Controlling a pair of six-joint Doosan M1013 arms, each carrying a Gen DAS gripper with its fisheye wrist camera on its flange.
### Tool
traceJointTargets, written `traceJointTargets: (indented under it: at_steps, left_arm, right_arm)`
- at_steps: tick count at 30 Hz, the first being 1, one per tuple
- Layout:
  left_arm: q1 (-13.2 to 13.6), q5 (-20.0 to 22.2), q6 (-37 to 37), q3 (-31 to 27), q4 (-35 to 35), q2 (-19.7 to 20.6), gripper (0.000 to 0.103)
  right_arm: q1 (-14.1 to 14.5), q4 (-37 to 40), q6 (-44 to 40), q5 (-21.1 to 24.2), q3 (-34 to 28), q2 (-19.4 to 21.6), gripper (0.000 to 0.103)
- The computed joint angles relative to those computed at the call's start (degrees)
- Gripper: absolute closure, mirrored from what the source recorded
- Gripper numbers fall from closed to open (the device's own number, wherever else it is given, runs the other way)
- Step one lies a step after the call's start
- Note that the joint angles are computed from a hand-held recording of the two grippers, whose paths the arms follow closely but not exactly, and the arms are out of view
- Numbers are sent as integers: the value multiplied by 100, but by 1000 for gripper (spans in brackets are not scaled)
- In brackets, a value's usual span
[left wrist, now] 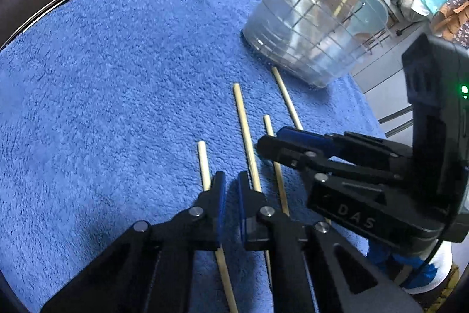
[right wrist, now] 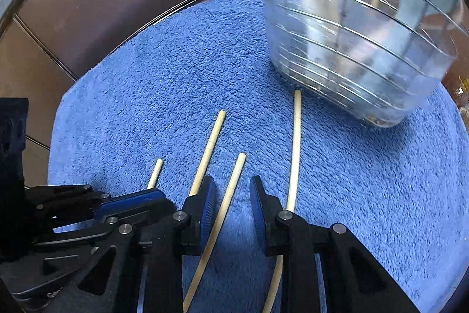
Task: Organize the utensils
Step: 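Grasp a chopstick on the towel with the left tool while the right tool grasps another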
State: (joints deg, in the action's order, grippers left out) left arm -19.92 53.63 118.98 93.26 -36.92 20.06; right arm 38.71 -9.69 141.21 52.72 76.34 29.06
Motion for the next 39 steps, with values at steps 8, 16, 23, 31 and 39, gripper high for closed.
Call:
traceJointTargets:
  at_steps: [8,16,23,31,39]
  left_arm:
    - [68,-44,104,-13,174,-158,94]
    - [-127,388,-495,-344,840,92,94]
    - [-99,739,-734,-625,786,318,94]
    - [61,755,-601,-719,848,278,92]
    - [-246,753,-1051,-765,1482,356,88]
  right_arm:
    - [6,-25,-84,194,-138,93,90]
    - [-59,218,-281,219,-66,6,93]
    - [-102,419,-510,356,-150,39,93]
    - [-136,545,-554,189,-41,-21,93]
    - [-172,646,-645,235,-45,-30,93]
